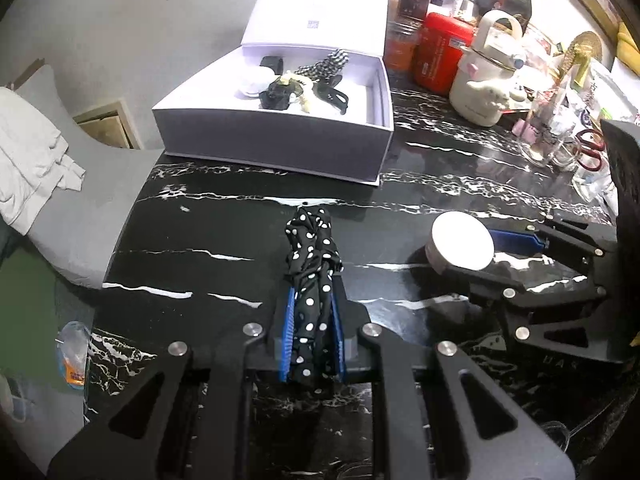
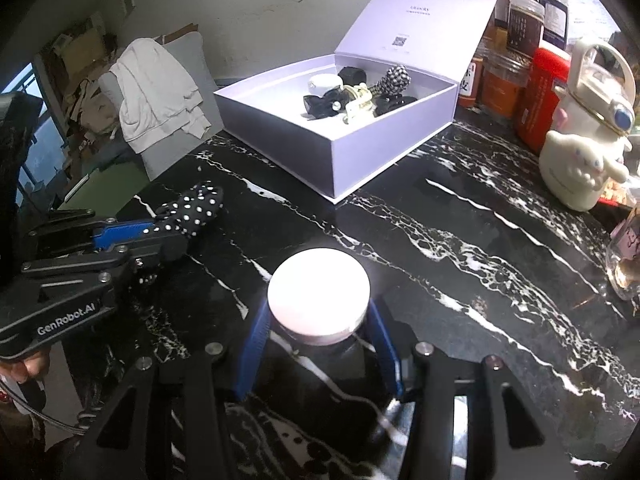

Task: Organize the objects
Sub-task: 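Lift the polka-dot scrunchie with the left tool while the right tool lifts the pink compact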

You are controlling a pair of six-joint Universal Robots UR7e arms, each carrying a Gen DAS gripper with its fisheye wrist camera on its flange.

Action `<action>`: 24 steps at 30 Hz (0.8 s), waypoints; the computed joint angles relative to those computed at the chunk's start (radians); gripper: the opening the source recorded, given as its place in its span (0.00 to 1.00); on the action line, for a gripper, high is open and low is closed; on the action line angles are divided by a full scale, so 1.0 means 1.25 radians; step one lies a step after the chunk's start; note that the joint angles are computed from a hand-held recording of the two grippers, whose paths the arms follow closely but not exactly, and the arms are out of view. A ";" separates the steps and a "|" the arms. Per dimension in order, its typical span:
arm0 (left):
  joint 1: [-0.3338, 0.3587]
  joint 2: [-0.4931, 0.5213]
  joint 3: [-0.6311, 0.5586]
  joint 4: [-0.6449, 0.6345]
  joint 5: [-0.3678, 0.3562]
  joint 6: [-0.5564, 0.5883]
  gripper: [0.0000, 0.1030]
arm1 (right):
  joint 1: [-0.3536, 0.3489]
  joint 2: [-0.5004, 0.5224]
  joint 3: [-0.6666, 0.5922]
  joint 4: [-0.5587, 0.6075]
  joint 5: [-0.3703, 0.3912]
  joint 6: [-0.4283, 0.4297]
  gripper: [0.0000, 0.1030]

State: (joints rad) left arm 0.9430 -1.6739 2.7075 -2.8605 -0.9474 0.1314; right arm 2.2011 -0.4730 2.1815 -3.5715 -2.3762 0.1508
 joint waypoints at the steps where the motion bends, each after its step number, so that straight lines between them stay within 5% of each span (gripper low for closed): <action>1: -0.005 -0.006 0.002 0.005 0.002 0.000 0.15 | 0.007 -0.003 -0.001 0.007 -0.003 0.002 0.49; 18: -0.053 -0.098 0.013 0.060 0.006 -0.032 0.15 | 0.078 -0.022 -0.049 0.080 -0.024 -0.056 0.48; 21: -0.053 -0.086 0.005 0.056 0.013 -0.040 0.15 | 0.084 -0.028 -0.060 0.092 -0.027 -0.082 0.33; 24: -0.044 -0.072 -0.009 0.043 0.004 -0.036 0.15 | 0.086 -0.026 -0.072 0.076 -0.030 -0.131 0.30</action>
